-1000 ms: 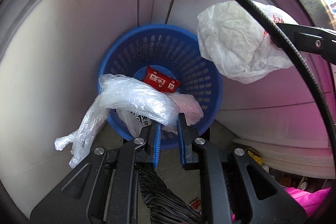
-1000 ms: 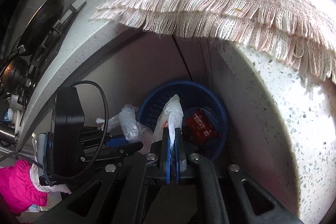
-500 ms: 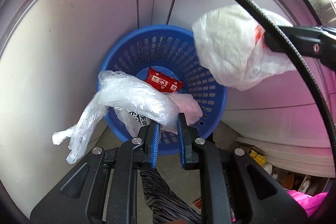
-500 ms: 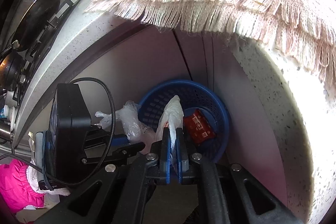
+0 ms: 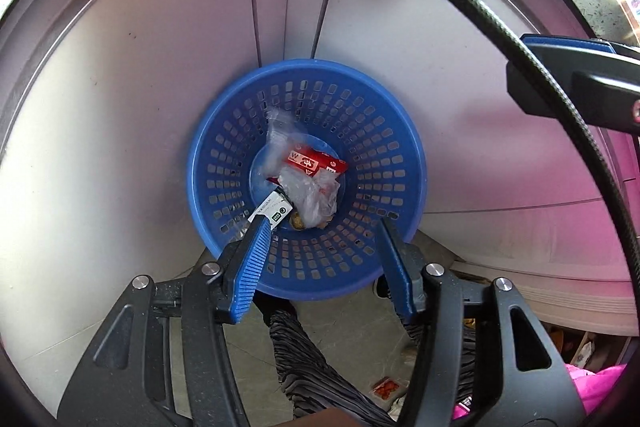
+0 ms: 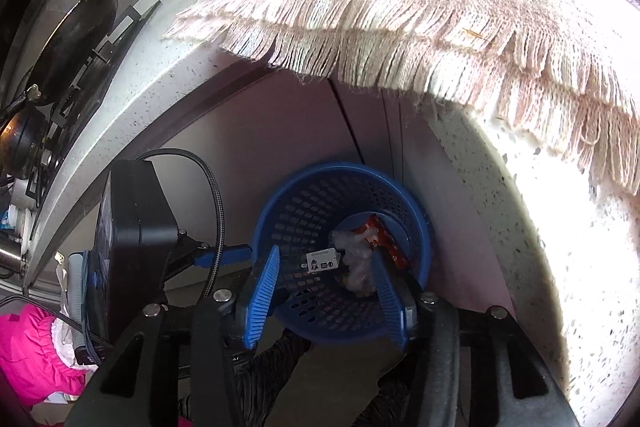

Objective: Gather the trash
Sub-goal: 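Raise both tools back up over the cloth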

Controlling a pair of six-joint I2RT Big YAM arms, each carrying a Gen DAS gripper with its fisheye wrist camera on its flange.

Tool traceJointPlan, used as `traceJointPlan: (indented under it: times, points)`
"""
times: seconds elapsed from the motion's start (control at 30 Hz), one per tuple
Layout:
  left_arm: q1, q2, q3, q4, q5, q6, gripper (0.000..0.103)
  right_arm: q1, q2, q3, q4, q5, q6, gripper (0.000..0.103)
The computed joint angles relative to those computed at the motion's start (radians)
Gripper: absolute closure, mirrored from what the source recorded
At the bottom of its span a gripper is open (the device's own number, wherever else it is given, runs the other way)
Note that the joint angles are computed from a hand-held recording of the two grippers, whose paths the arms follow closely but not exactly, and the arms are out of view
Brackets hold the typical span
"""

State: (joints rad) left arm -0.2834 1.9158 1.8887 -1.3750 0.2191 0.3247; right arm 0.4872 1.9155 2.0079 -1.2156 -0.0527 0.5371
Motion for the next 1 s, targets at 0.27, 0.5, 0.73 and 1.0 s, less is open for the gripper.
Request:
traceJointPlan:
  times: [0.27, 0.5, 0.73, 1.0]
  points:
    - [-0.001, -0.003, 0.007, 0.002, -0.008, 0.011, 0.047, -0.007, -0.025, -0.018, 0.021, -0.024, 0.016, 0.049]
    - [0.023, -0.024, 0.045, -0.026, 0.013, 0.017, 0.047, -0.012, -0.087, -0.037, 0.051, -0.035, 0.022, 0.049]
    - [0.043, -0.033, 0.142, -0.048, 0.055, 0.015, 0.047, -0.044, -0.179, -0.068, 0.1, -0.02, 0.057, 0.044]
    - [0.03, 0.025, 0.342, -0.077, 0.098, -0.031, 0.047, -0.105, -0.239, -0.049, 0.118, 0.028, 0.075, 0.04]
